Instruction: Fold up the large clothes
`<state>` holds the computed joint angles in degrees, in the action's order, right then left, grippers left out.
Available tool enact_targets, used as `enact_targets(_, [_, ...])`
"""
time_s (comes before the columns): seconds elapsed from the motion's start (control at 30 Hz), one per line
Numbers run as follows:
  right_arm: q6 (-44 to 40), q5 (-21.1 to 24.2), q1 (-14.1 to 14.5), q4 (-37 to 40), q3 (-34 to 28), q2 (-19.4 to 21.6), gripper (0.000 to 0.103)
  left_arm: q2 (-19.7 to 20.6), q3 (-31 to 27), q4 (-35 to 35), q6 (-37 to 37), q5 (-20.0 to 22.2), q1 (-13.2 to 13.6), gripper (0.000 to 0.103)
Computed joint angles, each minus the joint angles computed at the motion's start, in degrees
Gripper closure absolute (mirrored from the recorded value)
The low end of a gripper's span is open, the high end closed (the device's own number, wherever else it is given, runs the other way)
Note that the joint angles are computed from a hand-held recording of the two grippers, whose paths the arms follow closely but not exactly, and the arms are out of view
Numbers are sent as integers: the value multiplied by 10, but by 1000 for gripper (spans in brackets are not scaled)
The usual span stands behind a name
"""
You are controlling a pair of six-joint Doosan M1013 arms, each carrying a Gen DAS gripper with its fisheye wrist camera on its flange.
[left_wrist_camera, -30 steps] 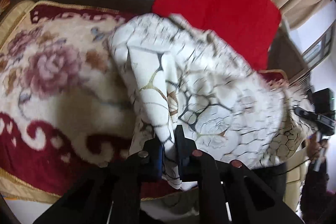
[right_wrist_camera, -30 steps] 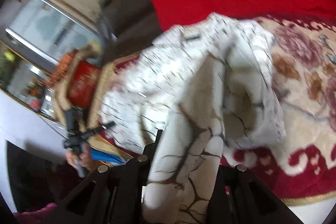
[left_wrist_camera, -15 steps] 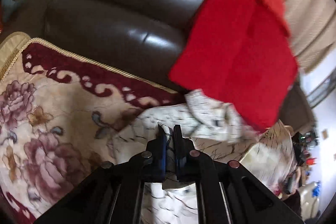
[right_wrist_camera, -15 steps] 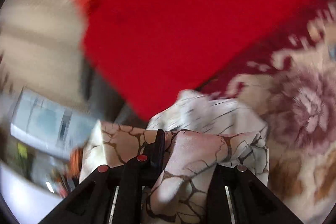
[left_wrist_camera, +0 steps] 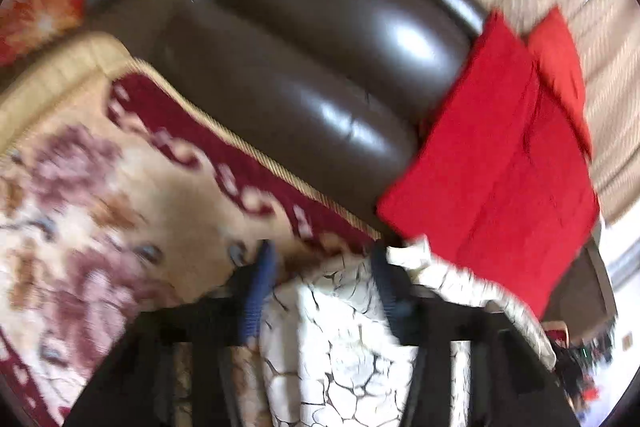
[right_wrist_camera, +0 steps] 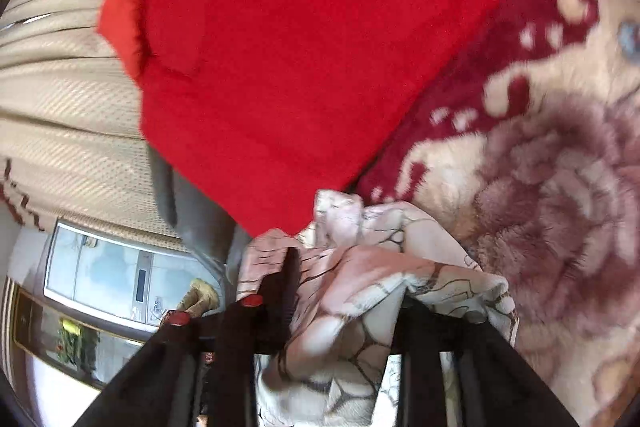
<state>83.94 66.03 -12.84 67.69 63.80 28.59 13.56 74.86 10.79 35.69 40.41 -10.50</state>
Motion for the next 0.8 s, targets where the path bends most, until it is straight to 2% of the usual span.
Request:
enact_targets(0.03, [-15,-19,-4,12,17,-10,26,-4,-1,31,-25,12,-6,42])
enact_targets(0.07, [-37,-67,-8,29,46,-34,12,-6,-4,40,-19,27,-12,42])
enact_targets(0.13, [-75,-97,-13,48,69,-55,11,-10,-8,34,21,50,-26,42])
enact_targets(0.2, [-94,-84,-16,64,78,-64,11,-15,-6,48,45,67,-48,42])
enact_targets(0.27, [-100,-60,-9,25,77,-73,12,-16,-2,68,57,77,-77,39])
enact_targets(0.3, [-103,-48,-7,9,76,-75,12,-11,-5,92,52,104,-98,37])
enact_targets(0.33, [-98,-39,0,-23,75,-78,15,-5,-9,105,51,124,-110,36])
enact_targets(0.37, [-94,-27,11,-64,75,-82,24,4,-15,119,52,152,-125,34])
enact_targets(0.4, [-100,-17,12,-77,83,-87,28,14,-23,127,52,177,-133,33])
enact_targets(0.47, [-81,-11,30,-144,87,-91,39,43,-44,162,38,264,-151,33])
enact_targets(0.5, [-70,-12,37,-177,89,-91,40,49,-43,174,30,279,-154,33])
enact_targets(0.53, [-55,-10,45,-218,89,-91,41,51,-34,182,20,280,-155,33])
enact_targets(0.63, [-41,-22,61,-314,94,-94,68,45,-3,224,-3,257,-162,28])
enact_targets(0.73, [-26,-37,64,-325,99,-107,68,46,-6,236,-3,260,-164,25])
enact_targets(0.8, [-52,-61,62,-287,118,-120,66,42,-1,233,-11,255,-161,25])
